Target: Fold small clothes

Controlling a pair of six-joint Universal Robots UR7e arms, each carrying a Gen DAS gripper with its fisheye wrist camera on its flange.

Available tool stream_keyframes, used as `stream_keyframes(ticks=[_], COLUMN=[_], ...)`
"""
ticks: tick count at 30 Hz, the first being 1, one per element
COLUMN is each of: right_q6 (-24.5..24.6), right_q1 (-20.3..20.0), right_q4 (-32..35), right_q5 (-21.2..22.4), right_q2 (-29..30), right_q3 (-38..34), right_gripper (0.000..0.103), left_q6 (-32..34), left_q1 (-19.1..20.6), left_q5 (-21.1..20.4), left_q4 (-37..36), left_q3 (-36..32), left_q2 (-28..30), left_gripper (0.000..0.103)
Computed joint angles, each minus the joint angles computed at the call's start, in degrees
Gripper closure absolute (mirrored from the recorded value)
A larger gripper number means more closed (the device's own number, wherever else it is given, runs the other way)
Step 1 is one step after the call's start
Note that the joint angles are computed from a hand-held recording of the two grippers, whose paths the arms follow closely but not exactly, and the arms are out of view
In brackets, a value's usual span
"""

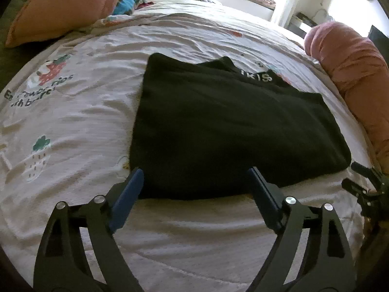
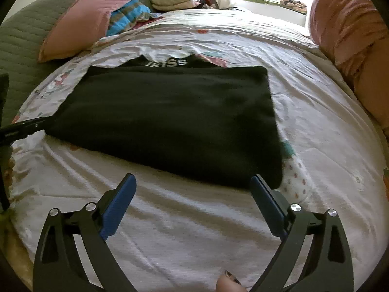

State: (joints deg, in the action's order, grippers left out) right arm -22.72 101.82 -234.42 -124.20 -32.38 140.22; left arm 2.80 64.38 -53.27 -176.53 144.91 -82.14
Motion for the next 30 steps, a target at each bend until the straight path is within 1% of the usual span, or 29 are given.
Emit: stream_keyframes(ticks=[2, 4, 5, 6, 8, 12, 24, 30], right_q6=[-0.1, -0.4, -0.56, -0.79, -1.15, -1.24, -4.55, -7.19], right_q1=[0.96, 2.21, 2.71, 3.26, 4.41, 6.23, 12.06, 14.35], right_q4=[0.3, 1.01, 1.29, 1.6, 2.35, 4.7, 11.69, 14.55], right_q5=[0.13, 0.04, -0.09, -0.15, -0.09, 0.79, 1.29, 1.17], right_q2=[0.51, 1.14, 1.42, 1.71, 2.28, 3.19, 7.75, 10.66], right_q3=[-0.44, -1.17, -1.54, -1.92, -2.82, -4.63, -12.88, -17.55], right_gripper=[0.008, 0.008, 0.008, 0.008, 0.007, 0.007, 0.007, 0.007], left_q6=[-0.01, 0.22, 0.34, 0.47, 0.65, 0.66, 0.77, 1.03], left_q1=[0.04, -0.24, -0.33, -0.37, -0.39, 0.21, 3.21, 4.44], left_q5=[0.9, 2.35, 2.99, 3.58, 5.05, 6.08, 8.19, 8.07], left_q4=[-0.35, -1.06, -1.32, -1.65, -2.37, -2.58, -3.51, -3.81], left_q3=[0.03, 0.17, 0.29, 0.3, 0.24, -0.29, -2.79, -4.17], left_q2=[-0.36, -0.44, -0.61, -0.66, -0.57, -0.6, -1.26, -1.38], left_gripper=[0.017, 0.016, 0.011, 0.009, 0.009, 0.009, 0.009, 0.009])
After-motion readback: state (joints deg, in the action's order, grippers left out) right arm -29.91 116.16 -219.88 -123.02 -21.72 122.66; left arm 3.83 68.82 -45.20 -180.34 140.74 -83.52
